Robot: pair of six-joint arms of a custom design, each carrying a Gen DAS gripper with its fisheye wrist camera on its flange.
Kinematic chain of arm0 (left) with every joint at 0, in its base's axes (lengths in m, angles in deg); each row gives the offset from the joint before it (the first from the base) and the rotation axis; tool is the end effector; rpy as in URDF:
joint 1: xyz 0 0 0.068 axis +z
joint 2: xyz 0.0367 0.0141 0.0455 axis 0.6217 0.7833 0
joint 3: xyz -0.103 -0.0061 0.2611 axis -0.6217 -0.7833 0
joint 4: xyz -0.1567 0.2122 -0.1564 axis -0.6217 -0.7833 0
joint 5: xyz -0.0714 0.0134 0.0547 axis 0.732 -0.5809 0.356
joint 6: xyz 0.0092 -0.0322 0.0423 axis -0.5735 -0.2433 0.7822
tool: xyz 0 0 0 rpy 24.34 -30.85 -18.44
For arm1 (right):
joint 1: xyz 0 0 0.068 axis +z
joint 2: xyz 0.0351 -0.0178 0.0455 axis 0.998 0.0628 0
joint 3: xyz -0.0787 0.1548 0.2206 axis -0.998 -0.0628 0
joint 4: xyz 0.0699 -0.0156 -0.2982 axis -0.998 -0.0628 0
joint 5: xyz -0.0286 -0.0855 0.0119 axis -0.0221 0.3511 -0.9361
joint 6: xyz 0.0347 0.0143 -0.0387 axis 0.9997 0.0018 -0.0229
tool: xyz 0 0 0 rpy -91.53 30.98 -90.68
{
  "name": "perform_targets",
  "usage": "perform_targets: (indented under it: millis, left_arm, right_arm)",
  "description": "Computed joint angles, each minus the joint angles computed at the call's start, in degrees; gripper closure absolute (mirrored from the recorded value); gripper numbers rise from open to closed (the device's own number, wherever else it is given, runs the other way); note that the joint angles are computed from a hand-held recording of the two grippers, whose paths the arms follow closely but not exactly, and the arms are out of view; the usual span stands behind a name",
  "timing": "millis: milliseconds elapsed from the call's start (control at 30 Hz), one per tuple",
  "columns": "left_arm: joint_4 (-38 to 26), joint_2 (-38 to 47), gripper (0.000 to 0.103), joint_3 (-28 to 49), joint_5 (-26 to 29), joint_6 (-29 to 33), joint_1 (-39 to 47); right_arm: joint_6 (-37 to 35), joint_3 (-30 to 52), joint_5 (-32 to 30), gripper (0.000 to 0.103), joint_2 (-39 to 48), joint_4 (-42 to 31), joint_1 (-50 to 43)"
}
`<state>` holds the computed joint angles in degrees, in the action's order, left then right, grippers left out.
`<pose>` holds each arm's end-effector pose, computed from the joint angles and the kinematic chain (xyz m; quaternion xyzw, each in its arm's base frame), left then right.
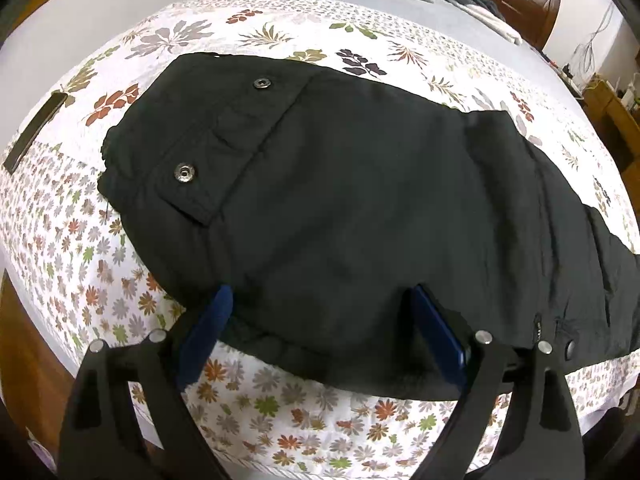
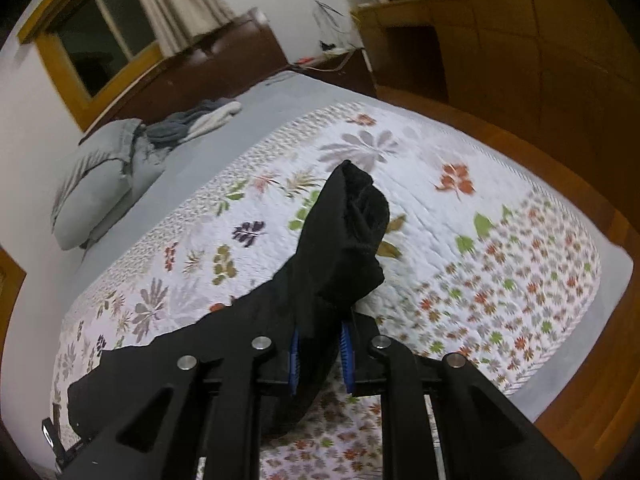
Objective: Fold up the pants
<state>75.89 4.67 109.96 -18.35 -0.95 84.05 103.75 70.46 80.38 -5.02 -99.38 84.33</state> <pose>0.1628 0.1532 0.0751 -0.1952 0.9539 -0.0045 0.2279 0.2136 -0.0041 0.1872 0.1898 0.9014 0.1205 0.3700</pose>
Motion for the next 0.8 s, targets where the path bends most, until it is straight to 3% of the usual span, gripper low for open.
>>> perform_targets:
  millis: [267, 533, 800]
  left_arm:
    - [-3.3, -3.2, 0.013, -0.4, 2.5, -1.0, -0.8]
    - [-2.5, -4.0, 0.013, -1.6, 0.7, -1.3, -3.5]
    - [-3.8, -4.8, 0.013, -1.8, 1.5, -1.5, -3.7]
  right_arm:
    - [0.4, 3.8, 6.3, 0.087, -0.1, -2.8, 7.9]
    - [0.0, 3.8, 7.3, 0.087, 1.0, -2.9, 8.4]
    - [-0.7, 8.0, 15.0, 0.087, 5.1, -1.4, 23.4]
